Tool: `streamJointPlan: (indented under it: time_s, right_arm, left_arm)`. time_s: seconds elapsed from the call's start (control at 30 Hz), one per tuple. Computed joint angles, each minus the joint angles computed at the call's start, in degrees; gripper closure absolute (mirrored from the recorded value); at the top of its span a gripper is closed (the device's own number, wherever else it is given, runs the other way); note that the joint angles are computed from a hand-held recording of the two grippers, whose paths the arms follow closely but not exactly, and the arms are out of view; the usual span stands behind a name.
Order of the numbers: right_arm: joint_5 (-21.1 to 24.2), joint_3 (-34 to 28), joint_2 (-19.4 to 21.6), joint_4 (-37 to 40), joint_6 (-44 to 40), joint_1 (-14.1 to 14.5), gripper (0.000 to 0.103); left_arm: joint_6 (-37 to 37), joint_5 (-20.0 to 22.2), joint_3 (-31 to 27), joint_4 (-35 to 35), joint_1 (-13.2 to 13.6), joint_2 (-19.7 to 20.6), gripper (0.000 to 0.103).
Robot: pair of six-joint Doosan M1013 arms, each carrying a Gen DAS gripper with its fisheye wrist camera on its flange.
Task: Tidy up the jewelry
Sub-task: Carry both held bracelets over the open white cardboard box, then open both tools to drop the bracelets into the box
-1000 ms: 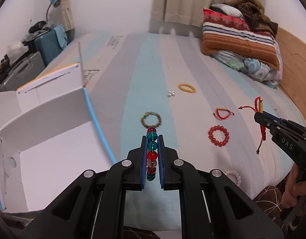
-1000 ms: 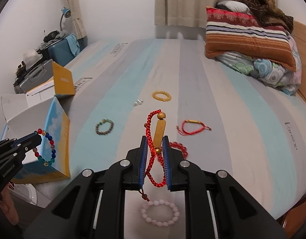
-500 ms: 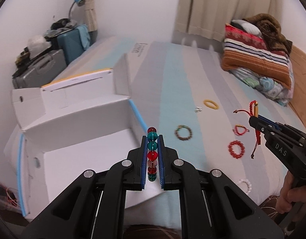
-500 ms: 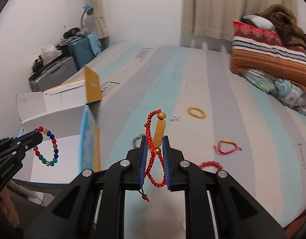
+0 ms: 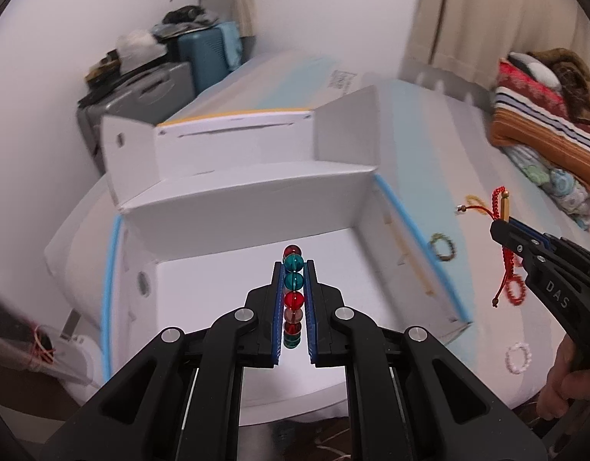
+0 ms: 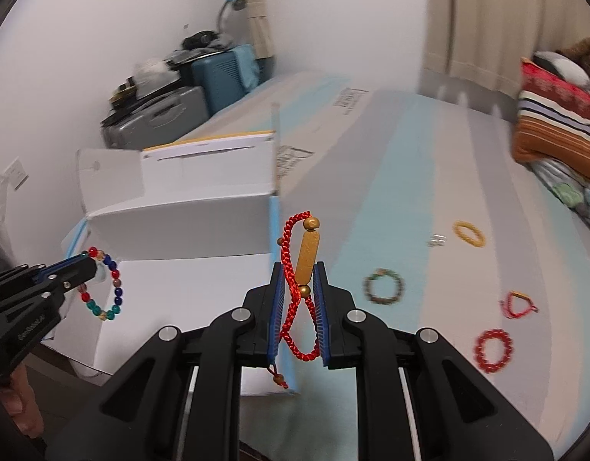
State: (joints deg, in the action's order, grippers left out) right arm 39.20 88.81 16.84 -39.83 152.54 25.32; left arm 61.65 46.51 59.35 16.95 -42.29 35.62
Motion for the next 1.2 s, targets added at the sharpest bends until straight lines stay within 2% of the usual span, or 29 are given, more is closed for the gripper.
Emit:
streamJointPlan:
  time_s: [0.13,0.3,0.5,0.6,0.77,1.0,1.1,1.13,1.17,1.2]
  right_arm:
    - [-0.18,-2.59,2.49,3.56,-4.01,0.94,0.089]
    - [1.52,-6.09,5.79,10.17,-10.23,1.53,0.089]
    - [7.43,-10.99,9.81,19.02,-17.96,1.2,0.089]
    - [11.01,-12.93,11.57,22.04,-20.78,0.77,0.089]
    - [15.25,-15.13,13.7,25.96,-23.1,-0.04,0.089]
    - [15.85,-15.46,14.59,27.62,-23.64,-0.27,0.089]
    - [14.96,-14.69,14.29,27.77,-23.52,-0.12,0.084]
    - [14.81,-14.51,14.18,27.88,-23.3,-0.14,0.079]
    - [14.47,-14.22,13.98,28.45,-22.95,-0.23,0.067]
    - [13.86,-13.82,13.67,28.82,-22.51,-0.32,0.06]
  left_arm:
    - [-1.56,1.25,1.14,-0.19,1.39,-0.23,0.094]
    - [-3.43,5.69,0.76,-0.43,2.77,0.7,0.094]
    - [-1.76,8.91,-0.31,-6.09,4.59,2.33,0.094]
    - [-0.9,12.3,-2.45,-7.28,5.03,4.17,0.094]
    - [0.5,16.08,-4.71,-10.4,5.85,6.38,0.094]
    - [0.6,17.35,-4.89,-7.75,5.69,7.04,0.094]
    - [0.08,18.01,-5.14,-5.23,5.15,7.29,0.092]
    - [-0.33,17.9,-5.07,-3.74,4.85,7.25,0.092]
    - [-0.7,17.48,-4.87,-3.29,4.75,7.07,0.092]
    - [-0.93,17.5,-4.88,-3.66,4.82,7.02,0.091]
